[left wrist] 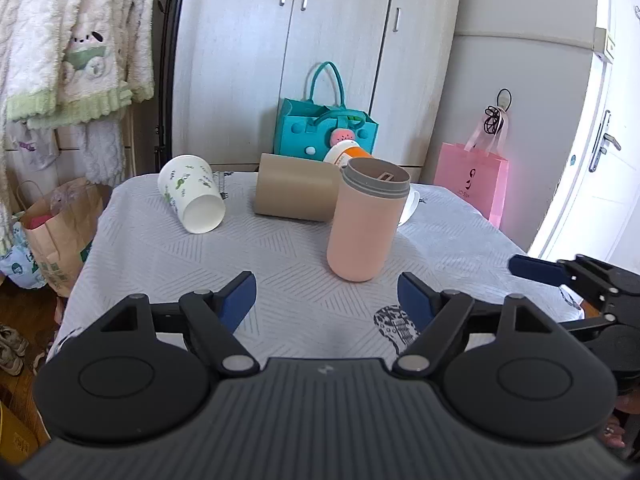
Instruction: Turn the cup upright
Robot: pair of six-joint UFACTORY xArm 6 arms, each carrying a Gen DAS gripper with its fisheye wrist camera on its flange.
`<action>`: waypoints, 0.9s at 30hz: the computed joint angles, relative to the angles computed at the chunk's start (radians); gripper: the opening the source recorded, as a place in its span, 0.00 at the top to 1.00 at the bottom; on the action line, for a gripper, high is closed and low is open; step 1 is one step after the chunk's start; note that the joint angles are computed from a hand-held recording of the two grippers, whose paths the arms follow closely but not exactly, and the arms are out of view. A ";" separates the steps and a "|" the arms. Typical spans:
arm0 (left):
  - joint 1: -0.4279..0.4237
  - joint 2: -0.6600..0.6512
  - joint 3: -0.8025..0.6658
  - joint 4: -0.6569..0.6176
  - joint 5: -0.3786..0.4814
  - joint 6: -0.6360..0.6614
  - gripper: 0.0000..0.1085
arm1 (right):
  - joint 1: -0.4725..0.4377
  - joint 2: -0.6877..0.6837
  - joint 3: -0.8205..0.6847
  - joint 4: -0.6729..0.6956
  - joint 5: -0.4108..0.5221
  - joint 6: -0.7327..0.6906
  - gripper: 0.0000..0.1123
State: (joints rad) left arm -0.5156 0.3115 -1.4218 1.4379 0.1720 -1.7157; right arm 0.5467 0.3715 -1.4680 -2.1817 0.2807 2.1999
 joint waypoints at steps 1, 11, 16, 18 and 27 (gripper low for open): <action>-0.004 -0.011 0.012 -0.001 0.007 -0.002 0.27 | 0.007 -0.017 0.024 0.005 0.019 0.002 0.26; -0.067 -0.088 0.089 0.067 0.128 -0.065 0.16 | 0.076 -0.125 0.176 0.071 0.198 -0.020 0.18; -0.076 -0.104 0.108 0.078 0.147 -0.086 0.08 | 0.104 -0.122 0.186 0.151 0.250 -0.113 0.14; -0.080 -0.108 0.114 0.080 0.157 -0.101 0.05 | 0.120 -0.121 0.192 0.166 0.287 -0.126 0.08; -0.098 -0.104 0.125 0.004 0.224 -0.087 0.05 | 0.130 -0.118 0.196 0.281 0.304 -0.147 0.08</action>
State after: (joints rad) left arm -0.6136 0.2076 -1.2970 1.4416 0.3956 -1.8025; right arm 0.6763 0.2532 -1.2725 -1.9006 0.5849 2.0530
